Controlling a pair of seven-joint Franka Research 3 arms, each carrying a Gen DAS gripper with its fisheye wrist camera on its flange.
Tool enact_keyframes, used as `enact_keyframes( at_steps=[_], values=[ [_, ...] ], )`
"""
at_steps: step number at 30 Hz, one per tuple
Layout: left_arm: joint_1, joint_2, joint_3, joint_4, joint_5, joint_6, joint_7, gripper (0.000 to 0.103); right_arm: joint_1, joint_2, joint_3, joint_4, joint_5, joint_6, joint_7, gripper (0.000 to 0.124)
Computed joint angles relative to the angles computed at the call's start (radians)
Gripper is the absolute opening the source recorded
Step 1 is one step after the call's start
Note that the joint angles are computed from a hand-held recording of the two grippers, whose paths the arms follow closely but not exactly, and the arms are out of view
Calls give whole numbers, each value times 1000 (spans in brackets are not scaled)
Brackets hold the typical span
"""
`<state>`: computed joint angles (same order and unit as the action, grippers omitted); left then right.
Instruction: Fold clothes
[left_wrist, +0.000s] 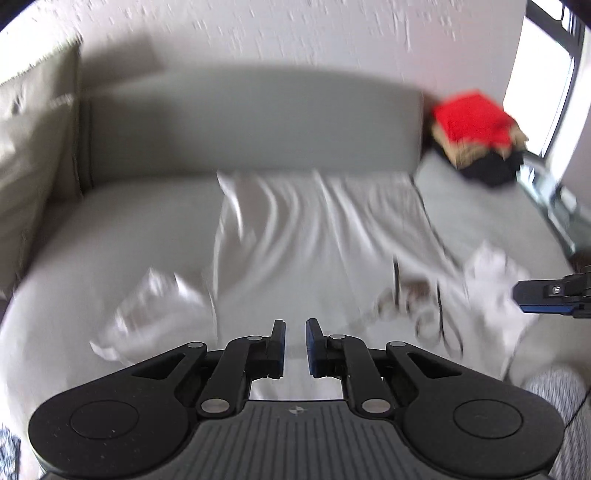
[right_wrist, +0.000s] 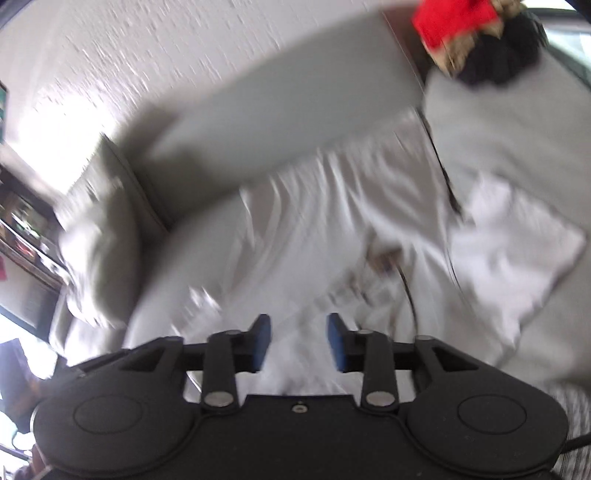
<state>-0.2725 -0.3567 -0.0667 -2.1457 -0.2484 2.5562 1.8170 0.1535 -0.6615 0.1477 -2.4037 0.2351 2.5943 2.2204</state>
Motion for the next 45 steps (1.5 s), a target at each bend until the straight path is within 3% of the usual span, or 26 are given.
enact_keyframes(
  at_steps=[3,4,5,7,12,16,22,27,33,35,36,38,41,45],
  values=[
    [21,72,-9,80,18,11,-29,13,-31,53,-6,47,-15,29,9,42],
    [28,102,-13,103,26,19,-32,18,-46,73,-4,58,-27,36,17,47],
    [37,132,-20,124,37,27,-39,30,-65,95,3,68,-45,41,28,49],
    [61,207,-36,173,63,21,-79,34,-86,142,-7,73,-62,59,41,51],
    [126,386,-66,303,94,-34,-185,31,-120,256,-60,52,-50,137,71,50],
    [155,477,-98,362,121,2,-220,26,-194,353,-59,67,-136,175,130,33],
    [151,562,-166,392,74,83,-173,22,-152,538,-136,168,-101,158,62,33],
    [162,601,-204,373,36,145,-147,22,-144,605,-146,215,-264,127,152,33],
    [214,598,-238,329,-87,181,-54,20,-123,645,-179,199,-168,229,90,31],
    [215,606,-243,333,-111,206,-40,21,-119,656,-183,207,-174,232,122,21],
    [214,608,-243,334,-116,212,-44,21,-118,659,-185,211,-199,230,145,9],
    [206,609,-233,332,-100,218,-71,21,-113,660,-187,220,-286,223,206,3],
    [181,612,-213,324,-29,253,-126,21,-103,656,-178,275,-708,76,474,2],
    [176,603,-191,313,44,250,-196,21,-63,700,-163,364,-843,-96,509,3]
  ],
)
